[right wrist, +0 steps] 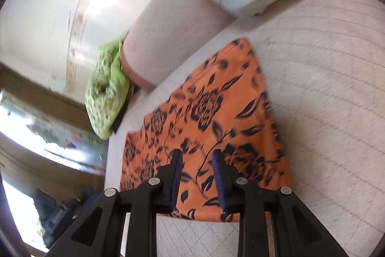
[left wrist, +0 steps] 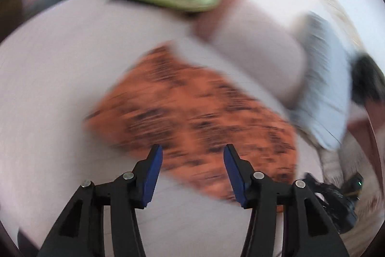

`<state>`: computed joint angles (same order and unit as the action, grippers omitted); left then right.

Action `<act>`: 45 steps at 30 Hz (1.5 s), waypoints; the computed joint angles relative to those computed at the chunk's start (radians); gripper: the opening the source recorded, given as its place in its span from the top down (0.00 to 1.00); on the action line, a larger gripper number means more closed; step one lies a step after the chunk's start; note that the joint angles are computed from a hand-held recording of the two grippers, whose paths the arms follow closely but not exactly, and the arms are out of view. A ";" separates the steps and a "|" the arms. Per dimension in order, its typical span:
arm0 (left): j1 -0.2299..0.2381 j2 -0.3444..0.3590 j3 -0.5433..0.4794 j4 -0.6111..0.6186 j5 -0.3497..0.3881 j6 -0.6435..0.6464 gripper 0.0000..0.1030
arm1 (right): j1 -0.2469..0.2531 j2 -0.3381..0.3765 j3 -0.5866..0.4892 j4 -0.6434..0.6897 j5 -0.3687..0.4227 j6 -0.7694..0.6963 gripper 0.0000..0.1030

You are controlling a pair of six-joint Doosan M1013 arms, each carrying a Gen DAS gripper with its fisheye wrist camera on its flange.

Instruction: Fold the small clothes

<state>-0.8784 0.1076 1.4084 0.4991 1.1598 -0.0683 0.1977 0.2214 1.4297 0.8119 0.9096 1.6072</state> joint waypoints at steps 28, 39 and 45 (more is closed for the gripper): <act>0.099 -0.036 0.310 0.444 -0.505 -0.793 0.61 | 0.121 0.080 -0.069 -0.154 0.051 0.013 0.72; 0.090 0.007 0.132 0.282 -0.392 -0.277 0.85 | 0.106 0.052 -0.043 -0.155 -0.018 0.029 0.72; 0.045 0.078 -0.040 0.249 -0.346 -0.026 0.86 | 0.067 0.018 -0.011 -0.110 -0.076 0.040 0.72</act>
